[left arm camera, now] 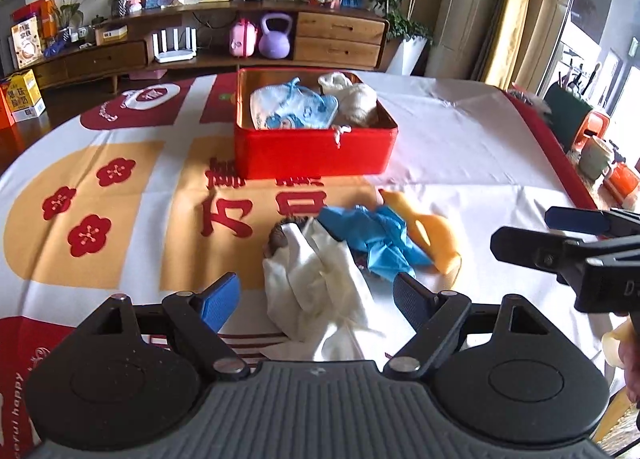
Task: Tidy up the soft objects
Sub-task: 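Withdraw both tools from the tin toward the remaining items on the cloth, then grasp the white cloth glove with the left tool while the right tool grasps the yellow duck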
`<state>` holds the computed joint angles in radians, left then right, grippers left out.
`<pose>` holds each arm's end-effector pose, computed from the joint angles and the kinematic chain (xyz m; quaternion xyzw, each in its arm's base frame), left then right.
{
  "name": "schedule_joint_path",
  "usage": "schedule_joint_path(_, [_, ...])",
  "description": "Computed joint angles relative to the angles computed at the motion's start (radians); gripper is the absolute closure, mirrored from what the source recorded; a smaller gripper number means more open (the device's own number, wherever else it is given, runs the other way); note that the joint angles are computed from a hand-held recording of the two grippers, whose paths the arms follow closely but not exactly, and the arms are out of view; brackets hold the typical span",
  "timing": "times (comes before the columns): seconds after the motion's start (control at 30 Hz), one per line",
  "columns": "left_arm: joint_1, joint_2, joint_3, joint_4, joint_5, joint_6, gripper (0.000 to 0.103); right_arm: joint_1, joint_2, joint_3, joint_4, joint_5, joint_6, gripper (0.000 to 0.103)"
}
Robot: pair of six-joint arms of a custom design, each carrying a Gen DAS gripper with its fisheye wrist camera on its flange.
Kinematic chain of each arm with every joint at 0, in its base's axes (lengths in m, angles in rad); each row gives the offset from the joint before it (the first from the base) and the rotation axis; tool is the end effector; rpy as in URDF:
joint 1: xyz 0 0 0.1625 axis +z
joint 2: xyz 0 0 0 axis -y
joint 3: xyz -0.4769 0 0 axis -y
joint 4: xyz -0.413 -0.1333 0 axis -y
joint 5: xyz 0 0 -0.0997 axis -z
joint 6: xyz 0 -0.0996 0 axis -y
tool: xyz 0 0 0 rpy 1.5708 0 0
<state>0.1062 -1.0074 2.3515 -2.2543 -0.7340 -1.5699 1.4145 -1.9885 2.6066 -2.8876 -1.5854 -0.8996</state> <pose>-0.3612 -0.2469 0.0494 0.0861 0.8701 -0.3679 0.3165 0.0861 -0.3006 0.3469 0.3389 -0.8763 0.2922 0.1784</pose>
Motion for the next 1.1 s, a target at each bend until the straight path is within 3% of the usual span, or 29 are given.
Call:
schedule_joint_path(0.3, [0.049, 0.064, 0.015, -0.127, -0.061, 0.069, 0.019, -0.009, 0.108, -0.013, -0.069, -0.073, 0.015, 0.005])
schedule_joint_path(0.8, [0.093, 0.100, 0.044, -0.294, -0.065, 0.121, 0.020, -0.003, 0.247, -0.069, -0.091, -0.110, 0.091, 0.030])
schedule_joint_path(0.9, [0.095, 0.102, 0.048, -0.316, -0.061, 0.130, 0.020, 0.000, 0.263, -0.078, -0.078, -0.116, 0.100, 0.041])
schedule_joint_path(1.1, [0.094, 0.097, 0.060, -0.343, -0.051, 0.124, 0.038, 0.001, 0.280, -0.078, -0.085, -0.121, 0.114, 0.045])
